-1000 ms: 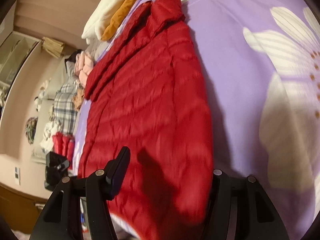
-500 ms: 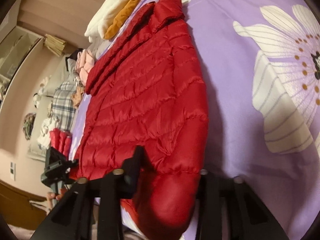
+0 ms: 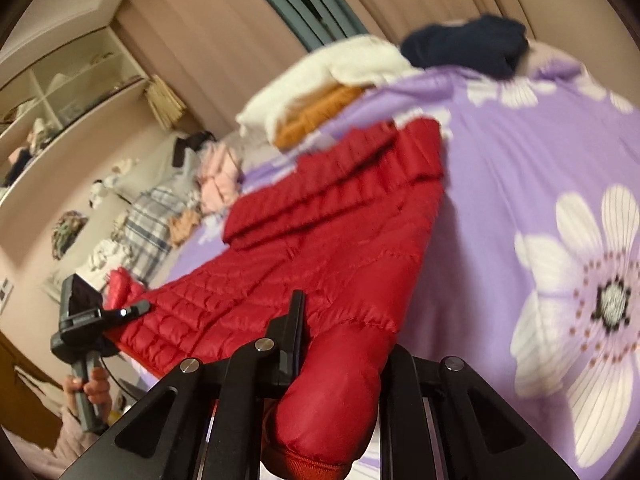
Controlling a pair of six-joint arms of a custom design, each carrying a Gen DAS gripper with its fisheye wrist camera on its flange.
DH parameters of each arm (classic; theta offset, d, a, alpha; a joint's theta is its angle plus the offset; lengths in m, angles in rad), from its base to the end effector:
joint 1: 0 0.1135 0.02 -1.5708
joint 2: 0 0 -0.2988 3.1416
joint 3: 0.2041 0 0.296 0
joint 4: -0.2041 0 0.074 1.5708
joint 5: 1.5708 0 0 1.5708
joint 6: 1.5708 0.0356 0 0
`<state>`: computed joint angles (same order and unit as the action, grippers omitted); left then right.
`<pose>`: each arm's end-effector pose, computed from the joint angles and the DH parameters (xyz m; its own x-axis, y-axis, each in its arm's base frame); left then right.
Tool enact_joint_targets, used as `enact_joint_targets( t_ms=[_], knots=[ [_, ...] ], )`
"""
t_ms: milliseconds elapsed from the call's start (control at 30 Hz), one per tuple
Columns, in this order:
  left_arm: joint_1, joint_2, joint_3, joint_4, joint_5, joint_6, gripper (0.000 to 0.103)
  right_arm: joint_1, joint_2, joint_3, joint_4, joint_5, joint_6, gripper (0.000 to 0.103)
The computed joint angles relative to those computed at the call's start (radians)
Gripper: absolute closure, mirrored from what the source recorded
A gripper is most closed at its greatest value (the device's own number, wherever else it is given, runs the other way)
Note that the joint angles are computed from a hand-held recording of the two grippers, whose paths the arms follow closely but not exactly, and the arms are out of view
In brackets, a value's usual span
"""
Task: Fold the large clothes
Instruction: 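Grasp the jacket hem with the left tool while the right tool grasps the hem, then lift the hem with both tools and fold it toward the collar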
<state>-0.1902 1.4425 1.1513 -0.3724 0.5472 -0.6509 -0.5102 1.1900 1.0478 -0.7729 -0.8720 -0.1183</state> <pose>0.3489 -0.0860 0.3198 -0.8229 -0.3685 -0.4325 0.0822 0.6760 -0.7323 0.2432 -0.1049 0.3324 -0.6758 0.2912 -0.6771 -0.1742 0.8295 0.5306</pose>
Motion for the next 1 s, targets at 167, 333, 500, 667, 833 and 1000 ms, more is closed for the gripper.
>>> enact_joint_targets(
  t_ms=[167, 333, 500, 667, 833, 1000],
  knots=[
    [-0.012, -0.057, 0.02, -0.009, -0.009, 0.04, 0.09, -0.012, -0.043, 0.025, -0.004, -0.049, -0.011, 0.086],
    [0.01, -0.132, 0.036, -0.028, 0.017, 0.081, 0.09, -0.066, -0.083, 0.092, -0.102, -0.145, -0.122, 0.086],
    [0.022, -0.216, 0.066, -0.046, 0.021, 0.088, 0.09, -0.15, -0.118, 0.161, -0.193, -0.274, -0.243, 0.086],
    [0.031, -0.263, 0.08, -0.035, 0.056, 0.092, 0.089, -0.198, -0.129, 0.209, -0.218, -0.374, -0.273, 0.086],
    [0.04, -0.227, 0.099, -0.038, 0.07, 0.089, 0.089, -0.156, -0.126, 0.171, -0.092, -0.315, -0.167, 0.086],
    [0.032, -0.152, 0.121, -0.059, 0.051, 0.073, 0.088, -0.117, -0.076, 0.147, -0.043, -0.242, -0.09, 0.086]
  ],
)
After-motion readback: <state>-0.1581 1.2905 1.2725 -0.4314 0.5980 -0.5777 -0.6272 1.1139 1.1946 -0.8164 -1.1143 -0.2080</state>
